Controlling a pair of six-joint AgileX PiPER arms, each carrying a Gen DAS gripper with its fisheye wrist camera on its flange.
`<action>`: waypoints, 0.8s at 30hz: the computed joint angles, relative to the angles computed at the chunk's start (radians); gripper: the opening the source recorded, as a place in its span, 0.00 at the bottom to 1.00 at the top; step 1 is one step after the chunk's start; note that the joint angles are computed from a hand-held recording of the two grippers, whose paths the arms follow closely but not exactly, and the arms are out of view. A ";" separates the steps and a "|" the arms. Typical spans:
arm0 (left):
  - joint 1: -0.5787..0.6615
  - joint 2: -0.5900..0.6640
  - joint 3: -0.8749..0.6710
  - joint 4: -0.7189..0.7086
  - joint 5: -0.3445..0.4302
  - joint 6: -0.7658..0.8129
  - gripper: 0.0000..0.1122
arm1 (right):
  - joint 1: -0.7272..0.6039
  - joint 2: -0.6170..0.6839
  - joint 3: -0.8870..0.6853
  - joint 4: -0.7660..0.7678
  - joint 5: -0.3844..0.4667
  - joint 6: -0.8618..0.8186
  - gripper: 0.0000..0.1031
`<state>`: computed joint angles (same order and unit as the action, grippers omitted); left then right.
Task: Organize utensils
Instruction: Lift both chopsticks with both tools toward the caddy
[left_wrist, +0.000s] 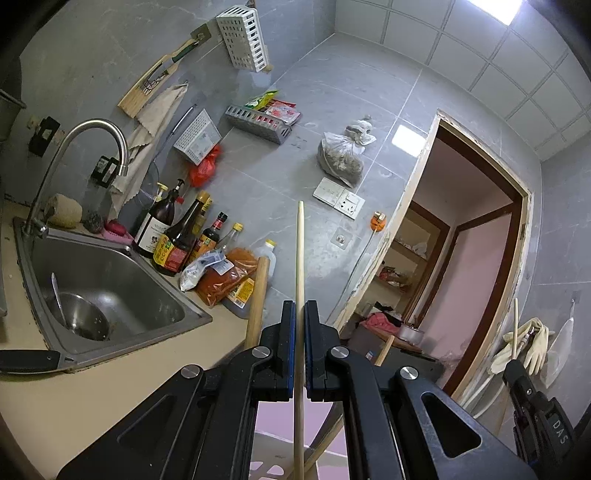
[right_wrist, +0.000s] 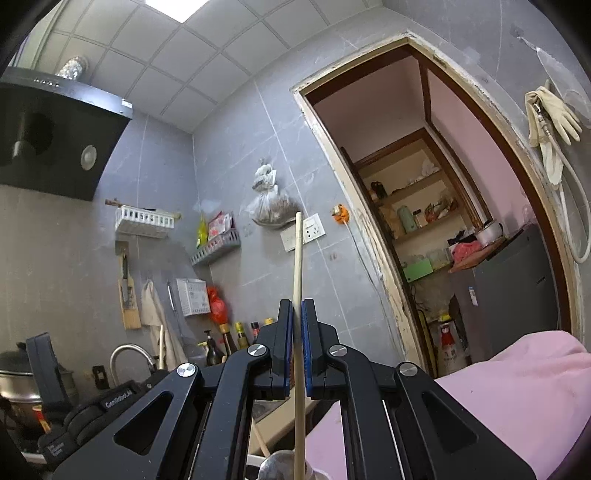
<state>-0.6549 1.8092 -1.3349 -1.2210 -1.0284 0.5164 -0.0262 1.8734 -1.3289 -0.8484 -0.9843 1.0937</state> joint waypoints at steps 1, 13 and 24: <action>0.001 0.001 0.001 0.004 0.003 -0.007 0.02 | 0.003 0.002 0.001 0.011 -0.001 -0.009 0.03; -0.010 0.016 -0.022 -0.017 -0.013 0.037 0.02 | 0.021 0.030 -0.020 0.022 -0.004 -0.010 0.03; -0.018 0.049 -0.047 -0.036 0.016 0.122 0.02 | 0.044 0.044 -0.026 -0.027 0.042 -0.011 0.03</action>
<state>-0.6733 1.8581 -1.3822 -1.2572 -1.0125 0.6381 0.0180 1.9177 -1.3547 -0.8751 -0.9427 1.0826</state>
